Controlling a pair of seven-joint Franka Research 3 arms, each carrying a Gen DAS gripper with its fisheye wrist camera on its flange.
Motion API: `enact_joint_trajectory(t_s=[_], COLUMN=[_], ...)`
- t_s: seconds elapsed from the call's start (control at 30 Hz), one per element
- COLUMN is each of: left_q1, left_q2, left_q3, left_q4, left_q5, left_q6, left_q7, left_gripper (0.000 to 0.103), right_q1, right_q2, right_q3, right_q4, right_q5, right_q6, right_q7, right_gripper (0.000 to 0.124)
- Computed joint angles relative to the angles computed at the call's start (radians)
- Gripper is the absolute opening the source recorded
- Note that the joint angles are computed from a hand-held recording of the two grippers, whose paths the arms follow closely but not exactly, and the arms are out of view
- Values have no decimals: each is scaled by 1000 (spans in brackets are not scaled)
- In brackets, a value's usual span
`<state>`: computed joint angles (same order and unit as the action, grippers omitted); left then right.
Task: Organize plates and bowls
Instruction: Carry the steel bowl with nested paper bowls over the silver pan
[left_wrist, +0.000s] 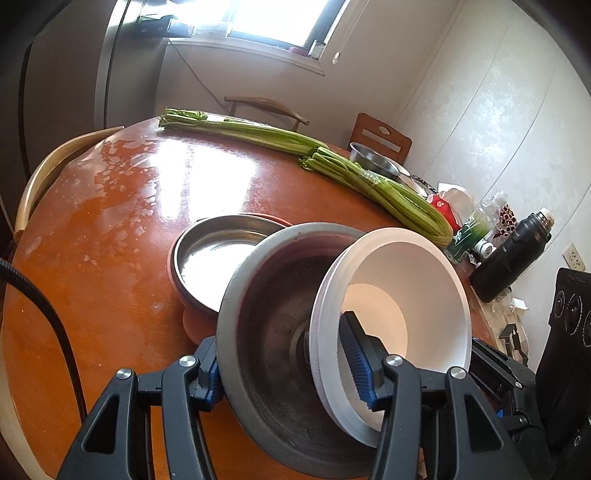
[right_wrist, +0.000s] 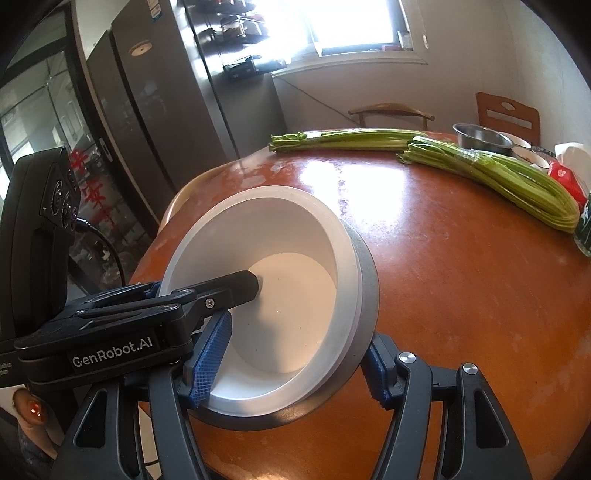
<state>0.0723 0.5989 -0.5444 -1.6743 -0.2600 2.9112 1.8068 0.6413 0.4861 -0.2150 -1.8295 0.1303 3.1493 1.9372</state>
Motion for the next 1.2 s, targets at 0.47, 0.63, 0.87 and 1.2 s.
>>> enact_joint_trajectory(t_s=[0.47, 0.63, 0.87, 1.2], left_q1=[0, -29, -60, -101], left_q2=[31, 46, 109, 237], left_q3=[14, 55, 90, 124], left_q4=[119, 174, 277, 448], left_q5=[-4, 13, 34, 49], left_q6=[-34, -56, -109, -216], left_q7=[27, 10, -12, -33], left_gripper=[55, 55, 55, 55], right_q1=[-42, -91, -99, -132], right_q2=[69, 102, 157, 242], right_q3=[26, 82, 80, 95], right_q4=[166, 232, 319, 430], right_q5=[-28, -10, -10, -34], right_q6=[-38, -44, -98, -186], right_q7=[-37, -70, -70, -39], right_gripper=[68, 68, 68, 68])
